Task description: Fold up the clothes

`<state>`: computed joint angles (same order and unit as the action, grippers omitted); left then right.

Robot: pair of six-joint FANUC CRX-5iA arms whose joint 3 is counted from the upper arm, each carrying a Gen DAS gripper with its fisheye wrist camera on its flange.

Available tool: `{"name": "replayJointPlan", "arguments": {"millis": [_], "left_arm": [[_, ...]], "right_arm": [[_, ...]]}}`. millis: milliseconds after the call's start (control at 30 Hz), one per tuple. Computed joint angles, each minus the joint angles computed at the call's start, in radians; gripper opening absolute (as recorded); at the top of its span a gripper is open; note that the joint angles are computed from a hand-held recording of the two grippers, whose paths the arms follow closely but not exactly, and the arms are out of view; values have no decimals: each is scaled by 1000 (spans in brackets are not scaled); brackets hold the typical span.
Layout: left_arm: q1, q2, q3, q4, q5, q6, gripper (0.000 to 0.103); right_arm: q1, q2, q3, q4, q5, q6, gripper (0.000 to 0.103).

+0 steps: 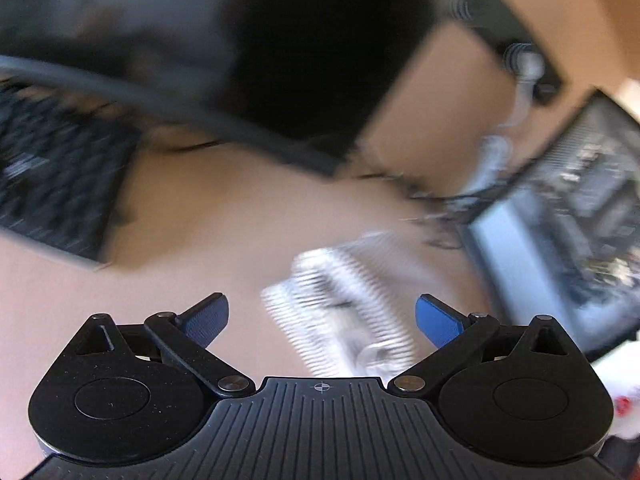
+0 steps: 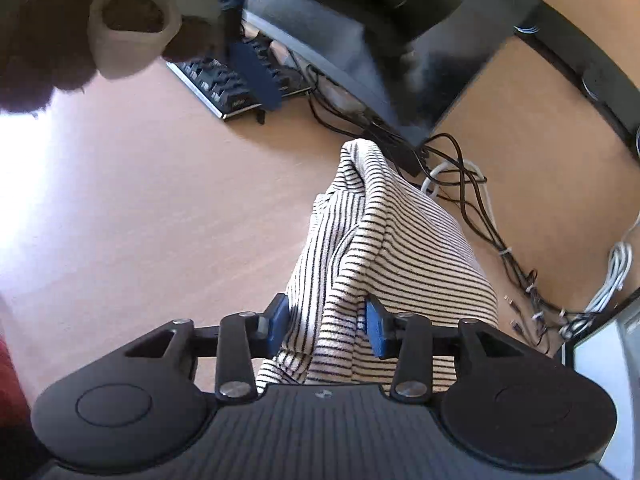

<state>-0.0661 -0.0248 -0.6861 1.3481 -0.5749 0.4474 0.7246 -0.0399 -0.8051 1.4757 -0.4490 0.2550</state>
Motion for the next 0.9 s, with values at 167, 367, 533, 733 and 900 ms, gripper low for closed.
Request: {"name": "replayJointPlan", "arguments": {"millis": [167, 367, 533, 733, 900], "left_arm": [[-40, 8, 12, -60, 67, 46, 102], [11, 18, 24, -231, 51, 199, 102], [4, 42, 20, -200, -13, 174, 99], [-26, 94, 28, -192, -95, 144, 63], [-65, 104, 31, -195, -46, 113, 47]], "right_arm": [[-74, -97, -17, -38, 79, -114, 43], [-96, -66, -14, 36, 59, -188, 34], [-38, -142, -45, -123, -18, -60, 18], [-27, -203, -32, -308, -12, 34, 8], [-48, -240, 7, -533, 88, 70, 8]]}}
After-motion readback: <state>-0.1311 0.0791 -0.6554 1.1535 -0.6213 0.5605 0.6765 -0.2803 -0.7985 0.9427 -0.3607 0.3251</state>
